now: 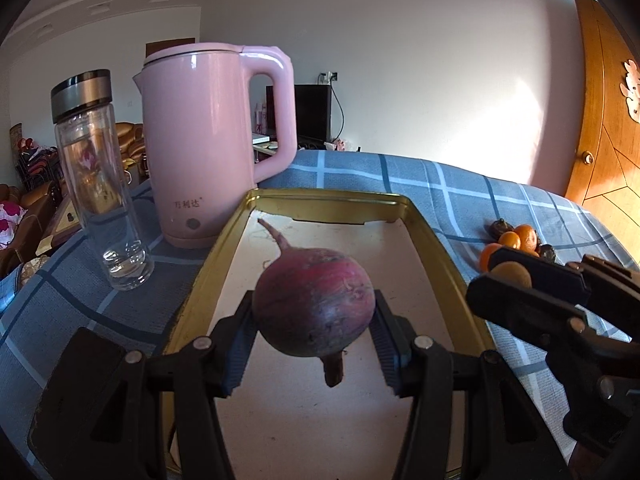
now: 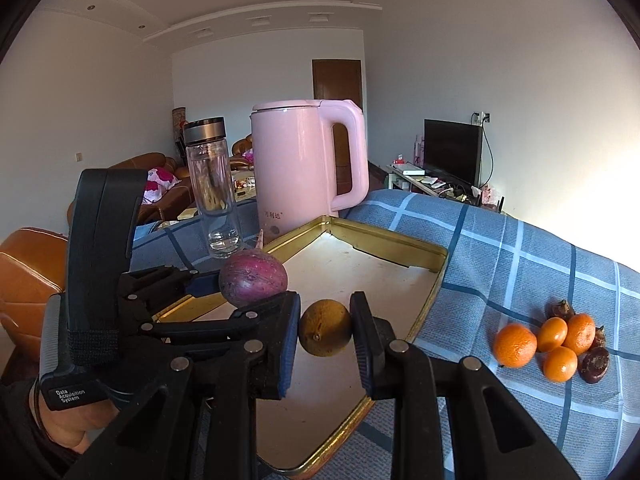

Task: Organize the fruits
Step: 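Carry the purple root in the left tool while the right tool carries the yellow fruit toward the gold tray, then lower both fruits into the gold tray and open both tools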

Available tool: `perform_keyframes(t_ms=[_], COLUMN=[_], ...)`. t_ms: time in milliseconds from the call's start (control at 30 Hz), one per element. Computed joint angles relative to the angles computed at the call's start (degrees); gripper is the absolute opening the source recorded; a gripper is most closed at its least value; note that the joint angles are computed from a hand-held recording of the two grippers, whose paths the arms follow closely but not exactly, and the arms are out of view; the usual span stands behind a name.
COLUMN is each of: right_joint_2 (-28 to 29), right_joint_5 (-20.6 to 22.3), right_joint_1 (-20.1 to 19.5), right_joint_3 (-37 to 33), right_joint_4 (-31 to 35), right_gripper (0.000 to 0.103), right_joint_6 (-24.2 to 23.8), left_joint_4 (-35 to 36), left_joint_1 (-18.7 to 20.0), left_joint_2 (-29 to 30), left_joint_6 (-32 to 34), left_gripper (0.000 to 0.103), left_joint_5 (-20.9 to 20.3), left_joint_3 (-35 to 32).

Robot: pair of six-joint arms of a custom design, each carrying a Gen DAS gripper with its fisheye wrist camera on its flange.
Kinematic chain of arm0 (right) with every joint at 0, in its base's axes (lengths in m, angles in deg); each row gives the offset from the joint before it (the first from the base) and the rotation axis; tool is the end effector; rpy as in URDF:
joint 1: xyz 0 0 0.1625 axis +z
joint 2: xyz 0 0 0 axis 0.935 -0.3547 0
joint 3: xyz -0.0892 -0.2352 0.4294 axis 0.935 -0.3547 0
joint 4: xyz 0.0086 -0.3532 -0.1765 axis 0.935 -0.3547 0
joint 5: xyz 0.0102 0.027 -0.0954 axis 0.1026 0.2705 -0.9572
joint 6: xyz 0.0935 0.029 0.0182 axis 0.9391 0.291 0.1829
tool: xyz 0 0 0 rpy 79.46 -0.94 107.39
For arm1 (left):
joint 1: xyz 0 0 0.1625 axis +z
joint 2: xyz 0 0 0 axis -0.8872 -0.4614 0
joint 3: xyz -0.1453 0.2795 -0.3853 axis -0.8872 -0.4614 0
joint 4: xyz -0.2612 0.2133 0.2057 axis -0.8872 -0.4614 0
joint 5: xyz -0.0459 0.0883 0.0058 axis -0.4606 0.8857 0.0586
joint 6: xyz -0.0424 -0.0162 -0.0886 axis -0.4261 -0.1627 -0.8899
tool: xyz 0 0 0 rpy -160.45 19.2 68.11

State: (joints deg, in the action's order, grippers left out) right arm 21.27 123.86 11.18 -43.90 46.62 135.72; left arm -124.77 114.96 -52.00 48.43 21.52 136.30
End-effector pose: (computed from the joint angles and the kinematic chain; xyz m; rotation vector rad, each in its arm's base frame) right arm 0.0123 -0.7830 0.2942 1.0655 -2.3185 1.0438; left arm -0.3539 -0.8010 -0.0929 0.5721 2.2142 -1.1073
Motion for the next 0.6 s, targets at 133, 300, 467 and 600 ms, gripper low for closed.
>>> perform_keyframes(t_ms=[133, 300, 467, 600], right_joint_2=[1.71, 3.37, 4.51, 5.32], right_joint_5=[0.93, 2.08, 3.07, 3.55], right_joint_1=[0.02, 0.14, 0.15, 0.14], right_joint_3=[-2.45, -4.7, -6.39, -7.54], right_joint_4=[2.21, 4.15, 5.59, 6.84], right_gripper=[0.027, 0.027, 0.027, 0.027], right_joint_6=[0.79, 0.83, 1.08, 0.91], left_joint_4=[1.48, 3.1, 4.8, 6.79], left_joint_1=[0.42, 0.79, 0.92, 1.1], left_joint_2=[-0.1, -0.2, -0.43, -0.6], left_joint_6=[-1.09, -2.01, -2.9, -4.25], left_gripper=[0.056, 0.056, 0.056, 0.056], left_joint_5=[0.6, 0.98, 0.76, 0.59], left_joint_3=[-0.21, -0.4, -0.45, -0.64])
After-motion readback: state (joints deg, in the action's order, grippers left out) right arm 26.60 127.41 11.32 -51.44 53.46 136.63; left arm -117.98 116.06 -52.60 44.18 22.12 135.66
